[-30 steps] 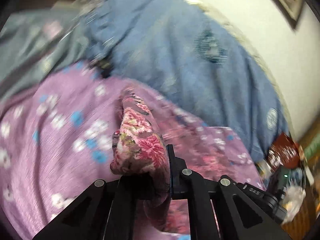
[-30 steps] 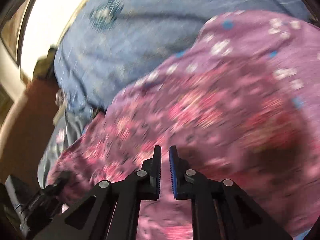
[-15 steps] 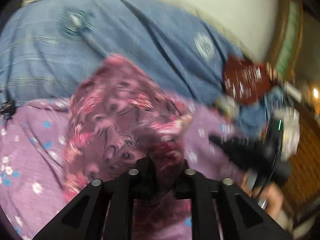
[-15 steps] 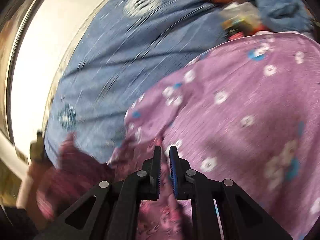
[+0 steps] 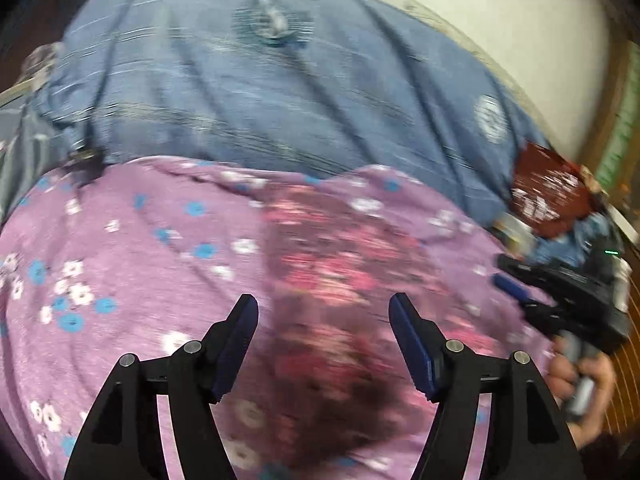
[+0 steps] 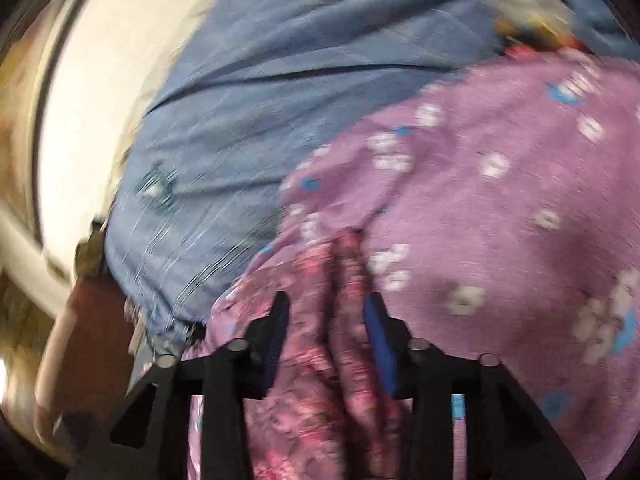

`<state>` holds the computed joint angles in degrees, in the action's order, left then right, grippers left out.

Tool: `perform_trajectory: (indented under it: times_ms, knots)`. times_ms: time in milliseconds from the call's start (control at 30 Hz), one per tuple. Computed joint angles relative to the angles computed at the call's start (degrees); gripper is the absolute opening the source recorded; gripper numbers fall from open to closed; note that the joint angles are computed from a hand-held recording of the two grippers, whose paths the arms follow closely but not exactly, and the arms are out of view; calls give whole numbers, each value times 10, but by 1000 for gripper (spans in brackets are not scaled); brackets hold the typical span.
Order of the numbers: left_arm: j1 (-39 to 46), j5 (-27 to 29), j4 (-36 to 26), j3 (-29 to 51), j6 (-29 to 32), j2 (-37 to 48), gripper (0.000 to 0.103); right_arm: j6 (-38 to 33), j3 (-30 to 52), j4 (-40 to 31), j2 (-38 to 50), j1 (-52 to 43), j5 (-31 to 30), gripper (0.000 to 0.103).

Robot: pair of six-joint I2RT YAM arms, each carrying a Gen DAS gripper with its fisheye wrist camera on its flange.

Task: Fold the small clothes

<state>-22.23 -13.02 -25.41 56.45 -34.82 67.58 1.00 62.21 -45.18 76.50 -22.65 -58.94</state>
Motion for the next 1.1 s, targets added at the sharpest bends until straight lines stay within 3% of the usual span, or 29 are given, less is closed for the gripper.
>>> perform_trajectory:
  times_ms: [100, 200, 267, 300, 400, 433, 567, 700, 767, 867, 933, 1100]
  knots:
    - [-14, -17, 35, -21, -10, 16, 66, -36, -9, -26, -24, 56, 12, 22]
    - [-23, -9, 36, -13, 7, 74, 68, -35, -17, -35, -12, 142, 110, 21]
    - [-31, -10, -1, 15, 37, 140, 68, -18, -17, -42, 23, 178, 168, 7]
    - [-29, -5, 17, 3, 44, 142, 68, -3, -19, -35, 26, 175, 168, 0]
    - [1, 46, 25, 7, 38, 137, 69, 7, -22, -16, -1, 168, 172, 2]
    - [15, 59, 35, 7, 36, 131, 68, 15, -25, -1, -12, 170, 176, 8]
    - [45, 46, 49, 25, 49, 128, 68, 82, -24, 60, -13, 184, 174, 9]
    - [51, 75, 5, 70, 78, 202, 68, 149, -10, 74, 36, 221, 209, 27]
    - [47, 71, 21, 58, 84, 204, 68, 156, -12, 80, 35, 237, 235, 27]
    - [56, 90, 12, 53, 89, 182, 68, 158, -21, 93, 4, 237, 234, 29]
    - [53, 69, 13, 31, 88, 151, 68, 142, -21, 80, -10, 236, 229, 27]
    - [31, 64, -6, -1, 99, 108, 68, 61, -49, 27, -93, 209, 233, 24]
